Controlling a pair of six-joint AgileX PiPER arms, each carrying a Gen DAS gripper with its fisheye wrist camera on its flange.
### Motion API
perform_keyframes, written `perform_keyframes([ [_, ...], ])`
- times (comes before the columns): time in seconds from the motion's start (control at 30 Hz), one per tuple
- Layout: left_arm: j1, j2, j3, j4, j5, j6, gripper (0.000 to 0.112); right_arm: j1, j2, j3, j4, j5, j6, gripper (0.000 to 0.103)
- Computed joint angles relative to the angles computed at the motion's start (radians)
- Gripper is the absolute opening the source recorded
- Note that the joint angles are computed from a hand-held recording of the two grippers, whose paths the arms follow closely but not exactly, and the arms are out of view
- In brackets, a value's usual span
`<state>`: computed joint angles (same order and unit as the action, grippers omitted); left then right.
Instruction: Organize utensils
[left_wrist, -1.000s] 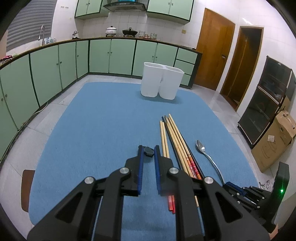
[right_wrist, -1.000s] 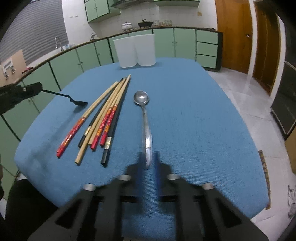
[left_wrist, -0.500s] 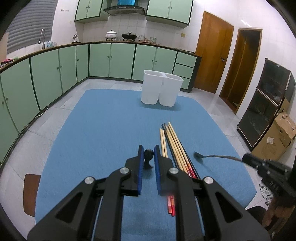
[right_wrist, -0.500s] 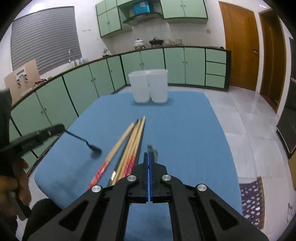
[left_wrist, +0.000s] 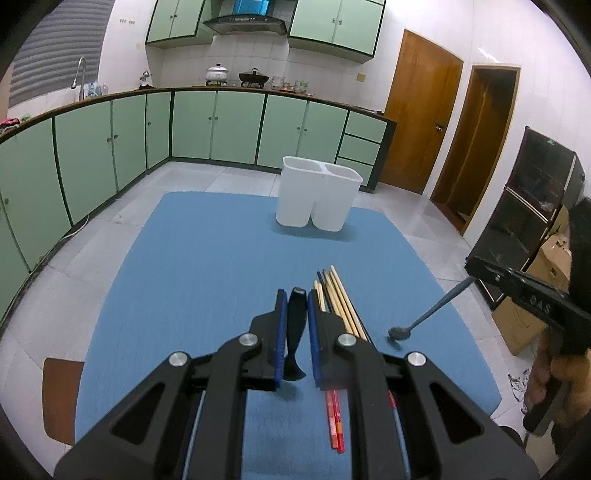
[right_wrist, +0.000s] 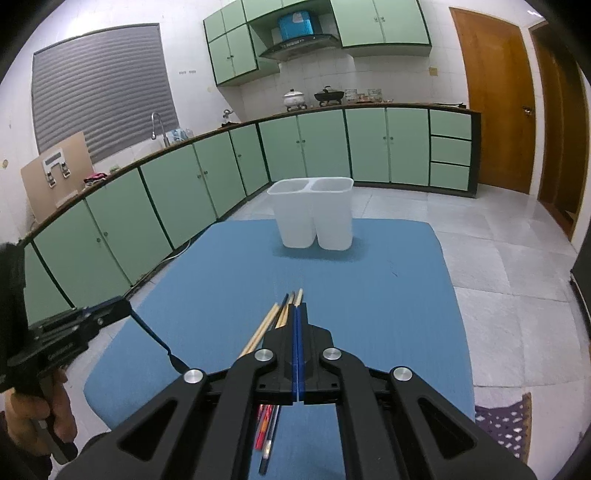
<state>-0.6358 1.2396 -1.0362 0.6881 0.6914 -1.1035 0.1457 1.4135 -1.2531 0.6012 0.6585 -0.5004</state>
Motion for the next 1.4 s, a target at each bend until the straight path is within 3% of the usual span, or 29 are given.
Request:
perform_keyframes([
  [0.27, 0.067, 0.049, -0.100, -0.087, -0.023, 0.142, 0.010, -0.024, 0.109, -0.180, 0.023, 0.096, -0.038, 0.000],
  [0.43, 0.063, 0.057, -0.118, -0.081, -0.023, 0.143, 0.010, -0.080, 0.063, -0.096, 0.122, 0.134, -0.144, 0.000],
  [0.53, 0.044, 0.044, -0.090, -0.062, -0.027, 0.109, 0.010, -0.083, -0.062, 0.137, 0.084, 0.039, -0.156, 0.001],
  [0.63, 0.026, 0.030, -0.066, -0.034, -0.025, 0.074, 0.010, -0.058, -0.199, 0.404, 0.016, -0.092, -0.119, 0.010],
  [0.7, 0.019, 0.027, -0.060, -0.027, -0.023, 0.060, 0.010, -0.023, -0.289, 0.586, -0.088, -0.184, -0.026, 0.023],
  [0.73, 0.015, 0.026, -0.058, -0.027, -0.021, 0.055, 0.010, -0.029, -0.306, 0.645, -0.087, -0.192, -0.012, 0.024],
  [0.83, 0.004, 0.028, -0.057, -0.028, -0.011, 0.053, 0.010, -0.029, -0.341, 0.738, -0.059, -0.250, -0.032, 0.025],
  [0.93, -0.006, 0.036, -0.072, -0.030, 0.011, 0.061, 0.010, 0.023, -0.355, 0.756, -0.149, -0.301, 0.034, 0.028],
  [1.0, -0.014, 0.039, -0.081, -0.023, 0.025, 0.055, 0.010, 0.028, -0.355, 0.768, -0.157, -0.320, 0.020, 0.022],
  [1.1, -0.025, 0.043, -0.087, -0.004, 0.040, 0.034, 0.010, -0.040, -0.331, 0.728, -0.023, -0.246, -0.128, 0.003],
  [1.4, -0.046, 0.054, -0.095, 0.015, 0.066, 0.018, 0.010, -0.153, -0.305, 0.648, 0.166, -0.091, -0.321, 0.002],
])
